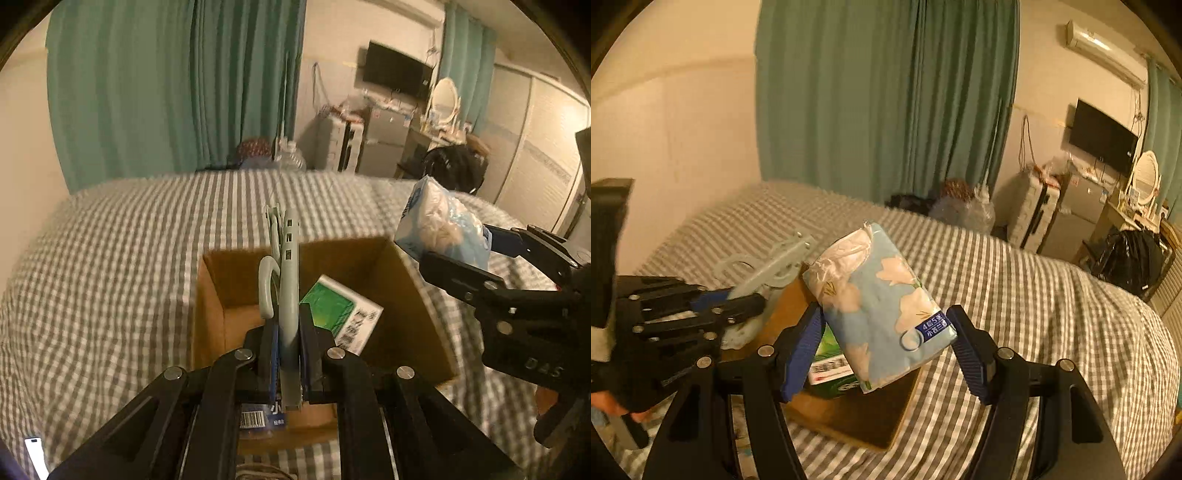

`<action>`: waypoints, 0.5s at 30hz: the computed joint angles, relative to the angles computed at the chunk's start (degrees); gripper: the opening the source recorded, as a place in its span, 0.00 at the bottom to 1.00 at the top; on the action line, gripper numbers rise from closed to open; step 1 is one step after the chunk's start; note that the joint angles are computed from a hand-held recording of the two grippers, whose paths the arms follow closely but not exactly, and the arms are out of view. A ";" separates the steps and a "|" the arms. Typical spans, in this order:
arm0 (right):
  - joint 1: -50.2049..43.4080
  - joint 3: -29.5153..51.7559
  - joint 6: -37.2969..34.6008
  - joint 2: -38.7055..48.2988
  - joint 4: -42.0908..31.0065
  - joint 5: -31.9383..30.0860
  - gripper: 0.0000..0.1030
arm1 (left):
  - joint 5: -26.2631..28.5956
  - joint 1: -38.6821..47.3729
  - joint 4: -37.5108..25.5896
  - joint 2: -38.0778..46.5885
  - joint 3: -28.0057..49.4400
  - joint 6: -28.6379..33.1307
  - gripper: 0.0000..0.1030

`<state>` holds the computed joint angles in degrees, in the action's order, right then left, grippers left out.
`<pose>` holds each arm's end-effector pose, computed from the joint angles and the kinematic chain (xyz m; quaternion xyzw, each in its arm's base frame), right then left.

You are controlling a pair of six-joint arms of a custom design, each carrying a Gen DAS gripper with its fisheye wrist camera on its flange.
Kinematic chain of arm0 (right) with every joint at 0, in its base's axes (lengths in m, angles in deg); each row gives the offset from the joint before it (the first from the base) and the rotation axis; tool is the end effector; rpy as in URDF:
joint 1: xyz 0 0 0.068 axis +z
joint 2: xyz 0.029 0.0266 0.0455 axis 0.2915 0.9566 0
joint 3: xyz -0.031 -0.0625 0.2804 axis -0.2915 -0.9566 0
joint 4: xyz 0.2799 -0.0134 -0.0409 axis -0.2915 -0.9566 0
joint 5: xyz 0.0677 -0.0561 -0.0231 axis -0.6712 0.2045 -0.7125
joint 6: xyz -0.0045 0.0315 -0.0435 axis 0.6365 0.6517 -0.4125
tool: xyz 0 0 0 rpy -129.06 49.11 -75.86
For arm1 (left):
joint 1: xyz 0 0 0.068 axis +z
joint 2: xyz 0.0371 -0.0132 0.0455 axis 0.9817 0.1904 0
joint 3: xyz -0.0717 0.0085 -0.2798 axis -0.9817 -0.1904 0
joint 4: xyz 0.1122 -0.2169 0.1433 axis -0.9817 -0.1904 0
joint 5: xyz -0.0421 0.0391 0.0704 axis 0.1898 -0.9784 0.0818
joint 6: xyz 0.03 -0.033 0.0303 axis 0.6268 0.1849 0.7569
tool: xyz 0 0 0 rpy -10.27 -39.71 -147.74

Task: Organize objects
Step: 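Drop the green tool and tissue pack into the cardboard box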

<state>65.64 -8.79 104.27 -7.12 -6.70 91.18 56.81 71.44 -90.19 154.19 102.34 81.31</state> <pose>0.2182 0.2156 0.2598 -0.0316 0.9038 -0.0361 0.4253 0.2453 -0.0426 0.1997 0.1965 0.9025 -0.1219 0.3634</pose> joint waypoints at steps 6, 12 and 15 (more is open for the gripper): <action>-5.53 -3.58 -2.28 6.46 8.15 -7.21 0.65 | 0.24 0.63 5.56 8.43 -1.15 1.32 0.09; -6.75 -5.73 -1.17 3.48 9.82 -7.62 0.79 | 2.30 1.58 3.22 3.85 -2.26 1.55 0.11; -4.31 -6.50 1.69 -1.36 7.74 -3.89 0.91 | 2.99 2.66 -2.05 -2.73 -2.36 3.41 0.20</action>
<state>61.32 -15.29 105.97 -8.48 1.04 87.29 59.80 74.10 -92.23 151.46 99.98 84.72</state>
